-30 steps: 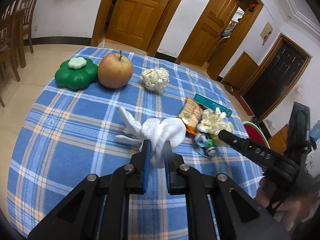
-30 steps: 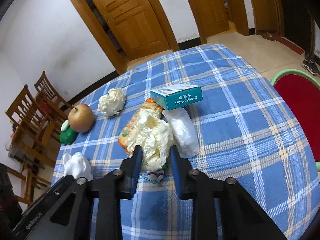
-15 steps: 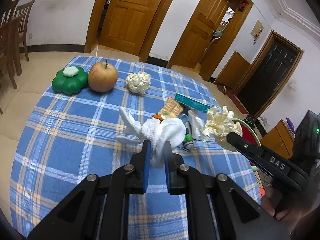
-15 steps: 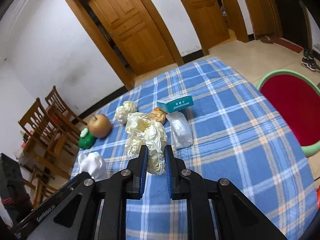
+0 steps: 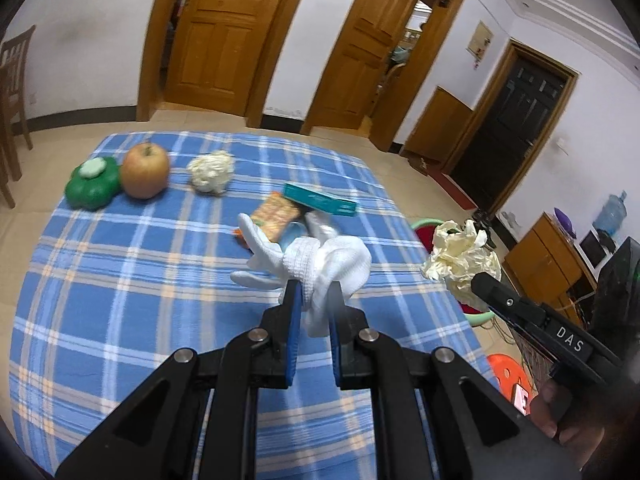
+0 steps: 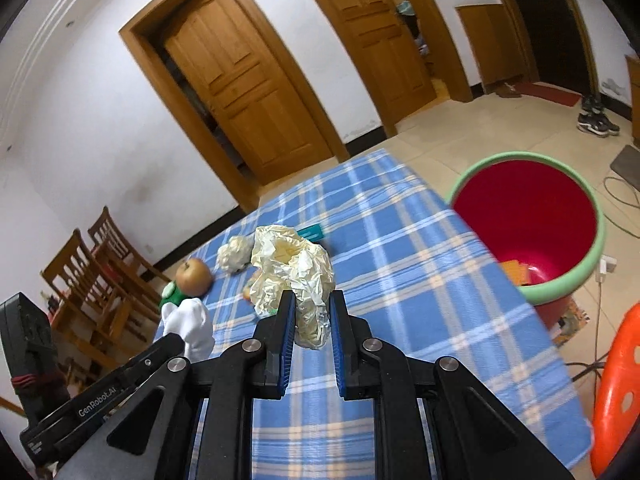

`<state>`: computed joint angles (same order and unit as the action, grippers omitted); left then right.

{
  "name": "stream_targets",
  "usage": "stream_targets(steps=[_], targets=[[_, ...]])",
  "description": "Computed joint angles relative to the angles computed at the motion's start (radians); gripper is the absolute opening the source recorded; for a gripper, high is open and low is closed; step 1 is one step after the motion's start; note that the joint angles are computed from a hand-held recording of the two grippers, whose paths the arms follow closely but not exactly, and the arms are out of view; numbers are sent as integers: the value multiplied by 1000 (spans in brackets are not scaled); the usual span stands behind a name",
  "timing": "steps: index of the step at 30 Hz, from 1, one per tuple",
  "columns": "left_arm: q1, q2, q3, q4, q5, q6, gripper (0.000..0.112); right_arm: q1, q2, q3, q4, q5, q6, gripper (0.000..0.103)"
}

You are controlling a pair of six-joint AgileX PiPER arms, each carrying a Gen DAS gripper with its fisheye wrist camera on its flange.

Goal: Collect trash
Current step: 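Carry glove and paper over the red bucket and open both grippers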

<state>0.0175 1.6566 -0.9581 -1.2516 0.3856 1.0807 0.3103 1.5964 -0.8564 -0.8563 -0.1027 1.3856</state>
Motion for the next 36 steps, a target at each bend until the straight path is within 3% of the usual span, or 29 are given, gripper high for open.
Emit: stream_targets(steps=[7, 12, 15, 24, 31, 36], targets=[[-139, 44, -100, 212, -30, -222, 12, -153, -35, 49, -205, -56, 198, 17], [-236, 121, -217, 402, -36, -408, 12, -277, -14, 63, -208, -100, 199, 17], [-285, 180, -302, 509, -22, -512, 12, -350, 13, 51, -288, -126, 271, 17], [-392, 371, -591, 739, 56, -740, 12, -507, 126, -23, -468, -167, 433, 17], [-436, 491, -775, 828, 130, -818, 12, -542, 205, -83, -491, -157, 451, 19], [-456, 565, -891, 872, 182, -861, 12, -555, 263, -148, -639, -168, 599, 23]])
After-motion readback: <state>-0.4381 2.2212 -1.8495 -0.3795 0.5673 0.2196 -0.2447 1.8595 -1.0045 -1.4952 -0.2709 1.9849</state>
